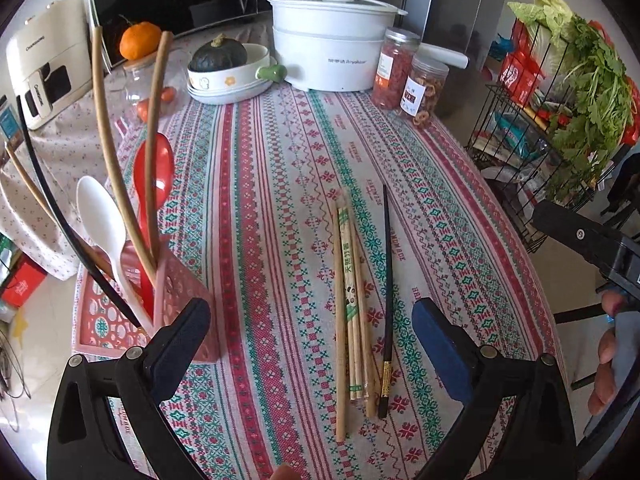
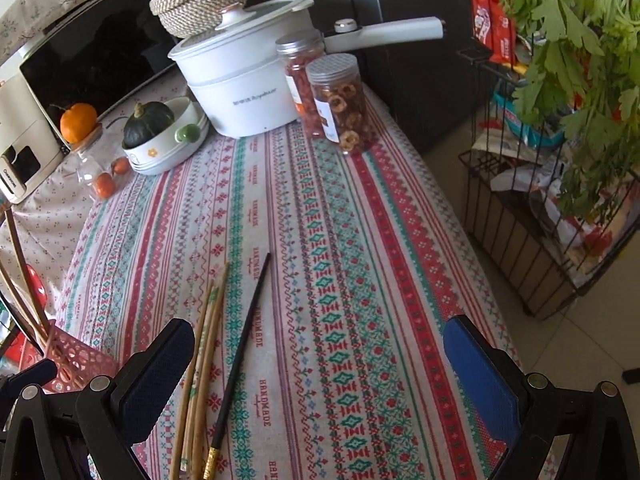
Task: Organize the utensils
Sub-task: 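Move both tools back to the remaining chopsticks on the tablecloth, then grasp a wooden chopstick with the left tool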
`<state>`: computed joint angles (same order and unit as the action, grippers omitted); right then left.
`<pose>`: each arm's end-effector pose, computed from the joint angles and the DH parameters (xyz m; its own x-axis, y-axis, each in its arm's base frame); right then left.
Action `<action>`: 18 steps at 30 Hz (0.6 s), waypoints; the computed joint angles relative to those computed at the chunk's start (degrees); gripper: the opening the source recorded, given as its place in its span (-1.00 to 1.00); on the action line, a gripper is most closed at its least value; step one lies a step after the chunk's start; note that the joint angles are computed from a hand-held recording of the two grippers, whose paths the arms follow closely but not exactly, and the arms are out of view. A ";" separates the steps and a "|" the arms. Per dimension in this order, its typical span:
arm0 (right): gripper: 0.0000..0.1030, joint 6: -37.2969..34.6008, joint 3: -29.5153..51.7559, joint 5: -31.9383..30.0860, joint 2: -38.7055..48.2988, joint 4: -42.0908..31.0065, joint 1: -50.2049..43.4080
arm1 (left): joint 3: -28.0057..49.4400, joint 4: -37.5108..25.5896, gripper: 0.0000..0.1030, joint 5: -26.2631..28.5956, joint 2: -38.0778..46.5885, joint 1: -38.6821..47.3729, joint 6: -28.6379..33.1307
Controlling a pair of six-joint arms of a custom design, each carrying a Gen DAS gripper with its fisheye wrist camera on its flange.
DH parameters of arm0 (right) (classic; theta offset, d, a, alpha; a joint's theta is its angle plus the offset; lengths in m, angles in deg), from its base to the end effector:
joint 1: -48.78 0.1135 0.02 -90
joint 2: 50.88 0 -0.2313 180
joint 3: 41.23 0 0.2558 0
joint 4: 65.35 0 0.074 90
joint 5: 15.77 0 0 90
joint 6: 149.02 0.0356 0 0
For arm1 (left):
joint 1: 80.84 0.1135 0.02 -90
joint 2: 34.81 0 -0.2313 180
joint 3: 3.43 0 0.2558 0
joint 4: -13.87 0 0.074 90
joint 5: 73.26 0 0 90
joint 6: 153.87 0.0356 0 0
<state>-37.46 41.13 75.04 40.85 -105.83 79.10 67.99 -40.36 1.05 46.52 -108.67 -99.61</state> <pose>0.3024 0.1763 0.2193 -0.7962 -0.0400 -0.6036 -0.2197 0.9488 0.2269 0.2559 -0.1242 0.2007 -0.8475 -0.1885 -0.4962 -0.1847 0.9811 -0.0572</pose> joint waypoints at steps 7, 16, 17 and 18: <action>0.98 -2.45 2.13 -0.84 4.46 -1.52 -1.95 | 9.21 -0.28 0.98 -2.01 15.77 3.05 -1.01; 0.99 -3.81 5.70 -2.64 9.30 -2.63 -3.42 | 13.16 0.81 0.97 -8.72 21.61 1.10 1.95; 0.99 -3.77 5.79 -2.80 9.33 -2.59 -3.44 | 13.54 1.42 0.93 -8.50 22.03 1.31 2.67; 0.98 -3.74 5.80 -2.94 9.28 -2.56 -3.46 | 14.09 1.64 0.77 -8.04 22.45 1.49 3.17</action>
